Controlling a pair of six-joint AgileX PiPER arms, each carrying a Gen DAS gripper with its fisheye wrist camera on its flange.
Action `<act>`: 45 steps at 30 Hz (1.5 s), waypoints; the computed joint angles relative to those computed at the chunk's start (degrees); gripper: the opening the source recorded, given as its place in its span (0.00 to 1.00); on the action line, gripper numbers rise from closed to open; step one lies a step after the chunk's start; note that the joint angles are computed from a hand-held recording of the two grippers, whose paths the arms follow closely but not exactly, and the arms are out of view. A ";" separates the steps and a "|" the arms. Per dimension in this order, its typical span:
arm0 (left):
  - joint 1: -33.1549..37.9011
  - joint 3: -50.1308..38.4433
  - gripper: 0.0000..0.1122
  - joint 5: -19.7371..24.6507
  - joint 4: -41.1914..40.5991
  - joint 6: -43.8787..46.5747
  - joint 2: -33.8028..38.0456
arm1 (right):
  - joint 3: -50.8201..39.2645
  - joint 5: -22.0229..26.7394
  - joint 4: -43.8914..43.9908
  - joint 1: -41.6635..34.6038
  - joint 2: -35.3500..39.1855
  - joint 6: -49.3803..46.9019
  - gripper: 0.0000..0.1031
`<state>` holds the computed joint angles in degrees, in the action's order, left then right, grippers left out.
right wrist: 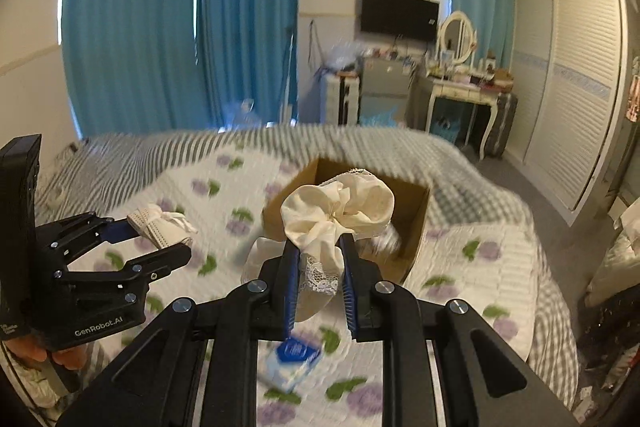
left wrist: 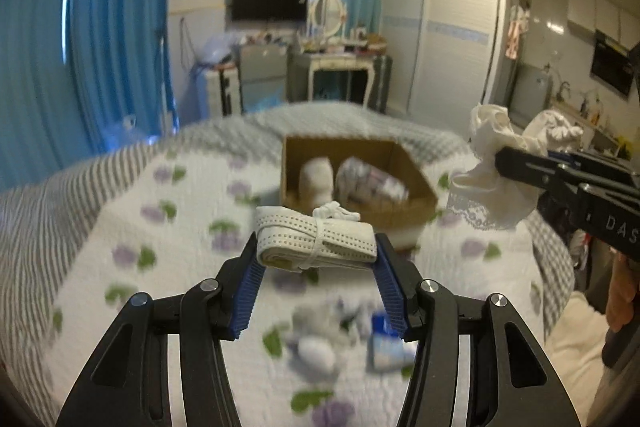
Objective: Organize soft objects
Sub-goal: 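Carry the strap and scrunchie into the box and open both grippers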
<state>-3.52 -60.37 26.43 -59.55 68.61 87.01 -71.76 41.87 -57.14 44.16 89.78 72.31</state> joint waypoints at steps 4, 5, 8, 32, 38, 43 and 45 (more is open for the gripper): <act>-2.65 -8.87 0.46 -2.56 -1.56 2.32 5.66 | -4.73 -1.64 -0.13 -4.37 1.62 -2.12 0.18; -2.84 -12.52 0.46 -1.21 -0.84 1.26 8.26 | -6.38 -2.32 -0.02 -5.87 2.70 -2.68 0.18; -4.18 -22.40 0.46 0.40 2.85 -3.25 15.67 | -10.69 -5.36 1.18 -10.28 6.28 -4.38 0.18; -12.14 -65.02 0.73 8.35 34.60 -35.38 50.72 | -49.91 -6.61 33.47 -31.03 45.40 -33.13 0.46; -11.79 -55.67 0.73 2.99 34.40 -33.37 43.10 | -41.46 -7.98 25.93 -29.24 38.19 -24.59 0.55; -10.35 -47.95 0.73 1.65 31.06 -30.51 34.05 | -32.26 -4.62 16.52 -25.21 26.67 -16.27 0.57; -9.33 -44.53 0.73 0.84 28.17 -27.83 29.66 | -30.47 -1.13 13.86 -22.70 22.14 -14.89 0.58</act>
